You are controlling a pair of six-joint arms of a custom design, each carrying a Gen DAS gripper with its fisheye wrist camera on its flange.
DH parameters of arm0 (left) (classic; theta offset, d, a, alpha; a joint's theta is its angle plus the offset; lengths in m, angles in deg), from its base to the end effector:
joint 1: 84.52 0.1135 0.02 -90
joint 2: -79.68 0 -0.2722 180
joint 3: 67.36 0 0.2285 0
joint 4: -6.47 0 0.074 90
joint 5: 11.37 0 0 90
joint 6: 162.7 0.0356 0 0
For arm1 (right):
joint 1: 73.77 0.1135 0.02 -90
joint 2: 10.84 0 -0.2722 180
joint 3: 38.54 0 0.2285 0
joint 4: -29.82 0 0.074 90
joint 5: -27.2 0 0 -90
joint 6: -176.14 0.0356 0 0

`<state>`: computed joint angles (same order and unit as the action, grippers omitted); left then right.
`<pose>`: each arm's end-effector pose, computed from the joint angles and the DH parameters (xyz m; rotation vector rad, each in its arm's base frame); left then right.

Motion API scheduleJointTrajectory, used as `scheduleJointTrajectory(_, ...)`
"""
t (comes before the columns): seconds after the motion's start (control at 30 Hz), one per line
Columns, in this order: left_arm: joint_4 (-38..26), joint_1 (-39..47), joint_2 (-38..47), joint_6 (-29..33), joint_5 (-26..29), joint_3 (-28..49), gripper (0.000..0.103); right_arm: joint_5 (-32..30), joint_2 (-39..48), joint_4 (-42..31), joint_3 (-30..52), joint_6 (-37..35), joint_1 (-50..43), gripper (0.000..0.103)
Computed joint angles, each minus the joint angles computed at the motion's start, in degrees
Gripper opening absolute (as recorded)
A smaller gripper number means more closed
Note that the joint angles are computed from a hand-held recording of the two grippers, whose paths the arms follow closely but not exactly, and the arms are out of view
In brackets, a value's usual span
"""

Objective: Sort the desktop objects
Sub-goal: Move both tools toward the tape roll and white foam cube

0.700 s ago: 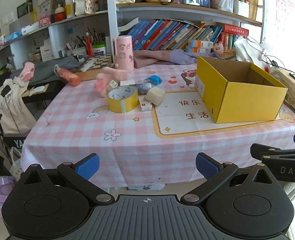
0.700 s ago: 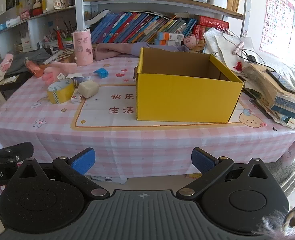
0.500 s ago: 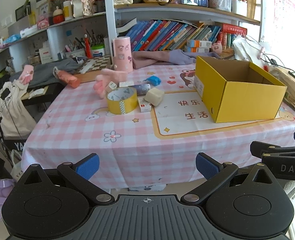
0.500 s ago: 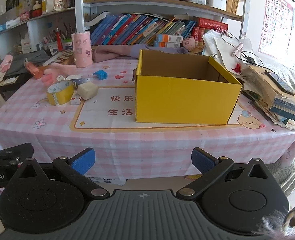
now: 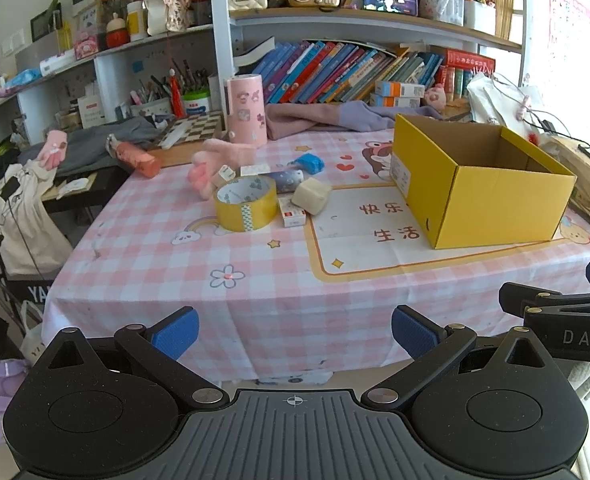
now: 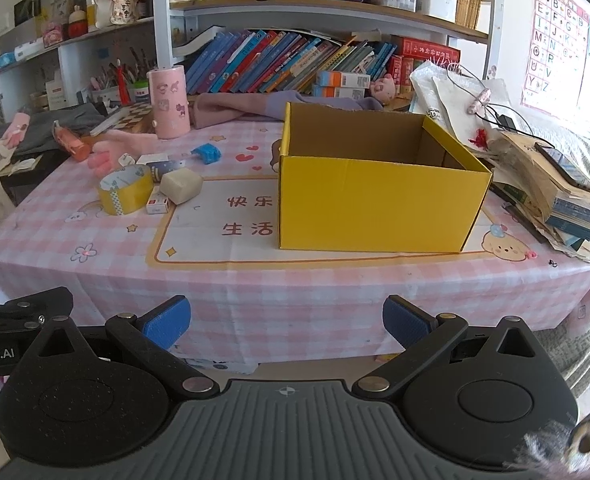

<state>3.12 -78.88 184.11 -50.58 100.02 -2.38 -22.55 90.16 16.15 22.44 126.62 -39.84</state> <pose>0.3425 0.0208 0.1591 0.5071 2.2042 -0.1770 0.2674 0.1522 0.1522 0.3941 2.2065 -0.2083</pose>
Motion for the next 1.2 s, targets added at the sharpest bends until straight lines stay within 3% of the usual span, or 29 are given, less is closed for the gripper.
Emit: scheduleJointTrajectory(1.2, -4.3, 4.2, 5.7, 2.0, 2.0, 7.2, 0.103, -4.5, 7.2, -3.5, 10.3, -1.6, -0.2, 0.103)
